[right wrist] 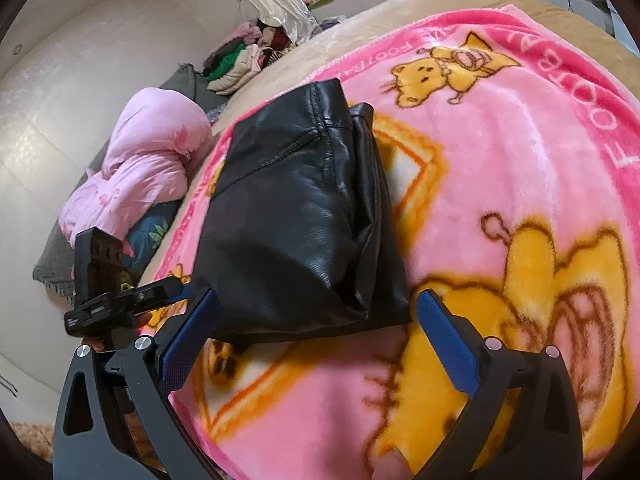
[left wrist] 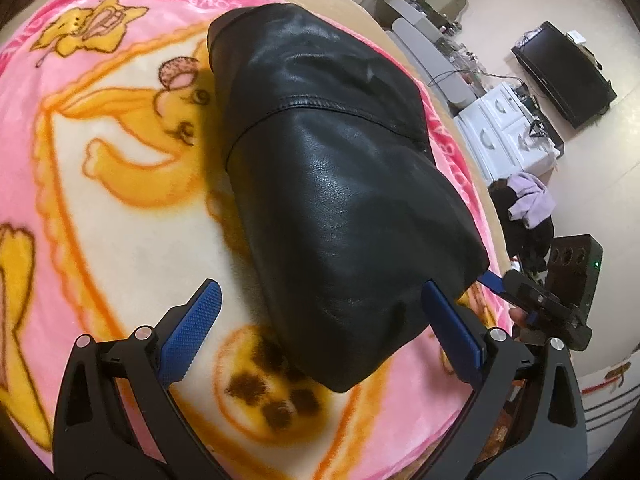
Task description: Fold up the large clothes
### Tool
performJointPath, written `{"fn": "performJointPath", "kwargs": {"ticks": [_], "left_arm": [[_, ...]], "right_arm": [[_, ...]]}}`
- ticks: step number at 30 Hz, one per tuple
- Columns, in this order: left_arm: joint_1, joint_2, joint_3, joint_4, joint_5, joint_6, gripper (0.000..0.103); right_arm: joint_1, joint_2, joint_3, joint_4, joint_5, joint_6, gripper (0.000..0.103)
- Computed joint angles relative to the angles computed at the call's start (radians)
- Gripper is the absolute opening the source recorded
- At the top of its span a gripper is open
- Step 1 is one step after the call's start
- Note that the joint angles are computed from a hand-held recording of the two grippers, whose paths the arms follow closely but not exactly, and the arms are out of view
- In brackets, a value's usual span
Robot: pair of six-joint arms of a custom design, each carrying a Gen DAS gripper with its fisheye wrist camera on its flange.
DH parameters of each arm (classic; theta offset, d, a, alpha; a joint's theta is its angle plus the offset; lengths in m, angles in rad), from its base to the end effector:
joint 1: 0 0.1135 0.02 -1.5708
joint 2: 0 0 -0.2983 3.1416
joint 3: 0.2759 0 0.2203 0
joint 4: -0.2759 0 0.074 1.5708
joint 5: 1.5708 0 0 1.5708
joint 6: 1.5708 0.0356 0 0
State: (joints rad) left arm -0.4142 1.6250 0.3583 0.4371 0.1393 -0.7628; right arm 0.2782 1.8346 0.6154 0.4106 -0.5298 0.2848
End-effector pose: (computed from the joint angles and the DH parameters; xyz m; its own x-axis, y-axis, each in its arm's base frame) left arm 0.2092 -0.0974 0.1465 -0.8229 -0.3857 -0.4173 -0.1164 0.8332 -0.5406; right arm 0.2830 0.0995 0.1474 -0.8284 0.0156 -0.5600 -0.3540 0.7602 0.5448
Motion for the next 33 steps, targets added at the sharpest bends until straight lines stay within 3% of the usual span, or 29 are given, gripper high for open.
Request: {"fn": "performJointPath", "kwargs": {"ticks": [2, 6, 10, 17, 21, 25, 33], "left_arm": [[-0.003, 0.024, 0.002, 0.026, 0.004, -0.019, 0.094], [-0.01, 0.079, 0.032, 0.04, 0.034, -0.027, 0.094], [-0.016, 0.117, 0.071, 0.024, 0.046, -0.029, 0.094], [-0.007, 0.158, 0.111, 0.007, 0.058, -0.025, 0.094], [0.0, 0.189, 0.143, -0.006, 0.06, -0.017, 0.094], [0.017, 0.236, 0.176, -0.004, 0.078, -0.012, 0.095], [0.065, 0.277, 0.21, -0.015, 0.152, 0.017, 0.095]], "right_arm": [[-0.007, 0.017, 0.018, -0.001, 0.003, 0.018, 0.098], [-0.04, 0.07, 0.065, -0.007, -0.1, 0.036, 0.098], [-0.031, 0.117, 0.153, -0.124, -0.025, -0.009, 0.098], [-0.058, 0.224, 0.224, -0.155, -0.146, -0.023, 0.098], [-0.052, 0.273, 0.276, -0.189, -0.157, -0.048, 0.097], [-0.053, 0.307, 0.295, -0.173, -0.21, -0.045, 0.076], [-0.041, 0.345, 0.323, -0.155, -0.236, -0.032, 0.075]]}}
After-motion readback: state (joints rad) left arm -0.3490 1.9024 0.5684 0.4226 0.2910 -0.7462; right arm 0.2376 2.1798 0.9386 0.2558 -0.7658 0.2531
